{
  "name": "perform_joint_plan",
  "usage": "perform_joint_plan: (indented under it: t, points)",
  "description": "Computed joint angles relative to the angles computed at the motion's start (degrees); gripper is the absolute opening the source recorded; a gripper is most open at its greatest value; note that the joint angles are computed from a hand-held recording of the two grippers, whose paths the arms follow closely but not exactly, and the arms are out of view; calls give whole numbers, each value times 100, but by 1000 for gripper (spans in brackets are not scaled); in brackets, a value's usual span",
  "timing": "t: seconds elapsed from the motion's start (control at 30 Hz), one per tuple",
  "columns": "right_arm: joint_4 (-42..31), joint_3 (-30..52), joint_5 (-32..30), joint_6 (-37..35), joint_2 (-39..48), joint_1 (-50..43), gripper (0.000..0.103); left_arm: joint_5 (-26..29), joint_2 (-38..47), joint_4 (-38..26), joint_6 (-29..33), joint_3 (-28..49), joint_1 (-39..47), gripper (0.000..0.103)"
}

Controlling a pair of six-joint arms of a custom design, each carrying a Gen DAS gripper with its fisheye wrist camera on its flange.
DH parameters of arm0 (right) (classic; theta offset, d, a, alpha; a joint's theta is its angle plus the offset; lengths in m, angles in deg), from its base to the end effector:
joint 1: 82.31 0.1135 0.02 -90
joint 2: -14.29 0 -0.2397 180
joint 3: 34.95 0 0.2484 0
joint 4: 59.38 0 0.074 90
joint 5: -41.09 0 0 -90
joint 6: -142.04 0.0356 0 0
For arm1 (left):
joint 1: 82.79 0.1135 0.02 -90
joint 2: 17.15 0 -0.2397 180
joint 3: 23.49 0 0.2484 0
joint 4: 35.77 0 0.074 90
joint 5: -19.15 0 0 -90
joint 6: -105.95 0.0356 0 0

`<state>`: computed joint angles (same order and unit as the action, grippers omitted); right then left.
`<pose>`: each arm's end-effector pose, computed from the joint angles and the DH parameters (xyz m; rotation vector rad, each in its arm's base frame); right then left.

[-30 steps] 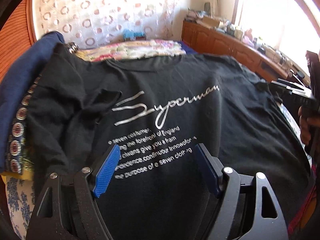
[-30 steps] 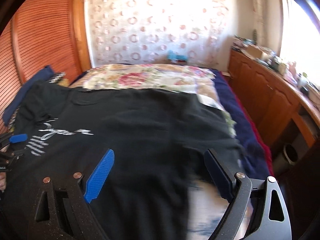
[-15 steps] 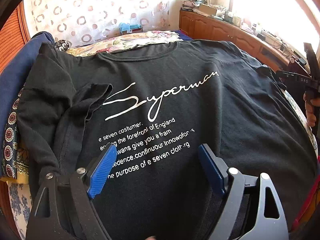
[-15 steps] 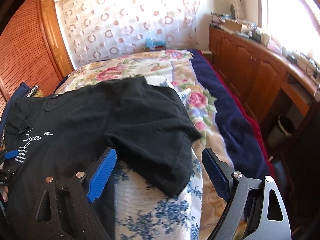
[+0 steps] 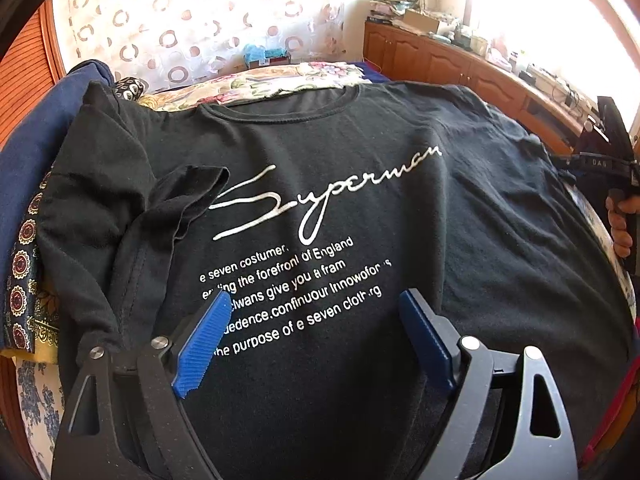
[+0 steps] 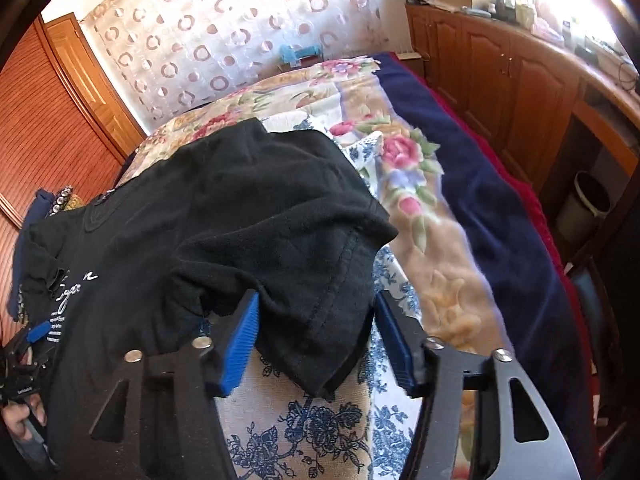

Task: Fold small clothes
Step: 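Grasp the other side edge of the shirt with the right gripper, then fold the held edge over the shirt body toward the left gripper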

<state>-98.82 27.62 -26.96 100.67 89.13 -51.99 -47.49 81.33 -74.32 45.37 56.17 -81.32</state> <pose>0.2366 0.1230 0.2081 0.5386 2.3315 0.1695 0.3482 -0.0052 0.1806 0.7427 2.3646 -0.3001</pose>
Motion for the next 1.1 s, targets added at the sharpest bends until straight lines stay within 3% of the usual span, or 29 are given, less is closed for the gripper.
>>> perform_joint_plan:
  t: [0.03, 0.1, 0.2, 0.37, 0.63, 0.8, 0.93, 1.03, 1.1]
  points:
    - [38, 60, -28, -88, 67, -72, 47, 68, -58, 76, -45, -52, 20, 87]
    - [-150, 159, 175, -121, 25, 1, 25, 297, -318, 425, -185, -288, 95, 87]
    - [-220, 223, 449, -205, 35, 83, 11, 507, -675, 882, -364, -578, 140, 87]
    - [-605, 624, 1478, -278, 75, 676, 6, 716, -1009, 1378, -646, -800, 138, 87]
    - [-738, 1812, 2376, -924, 809, 1574, 6, 1140, -996, 924, -743, -440, 253, 87]
    - [-352, 2310, 2301, -1454, 1463, 2141, 6, 1332, -1226, 821, -574, -549, 385, 87]
    - [-92, 2197, 1911, -1492, 1681, 2295, 6, 1391, -1370, 744, -502, -586, 428, 87]
    - [11, 1941, 1665, -1395, 1572, 2254, 20, 1437, -1527, 657, -397, -643, 432, 87]
    - [140, 1666, 1638, -1352, 1355, 2257, 40, 1511, -1620, 613, -360, -700, 440, 87]
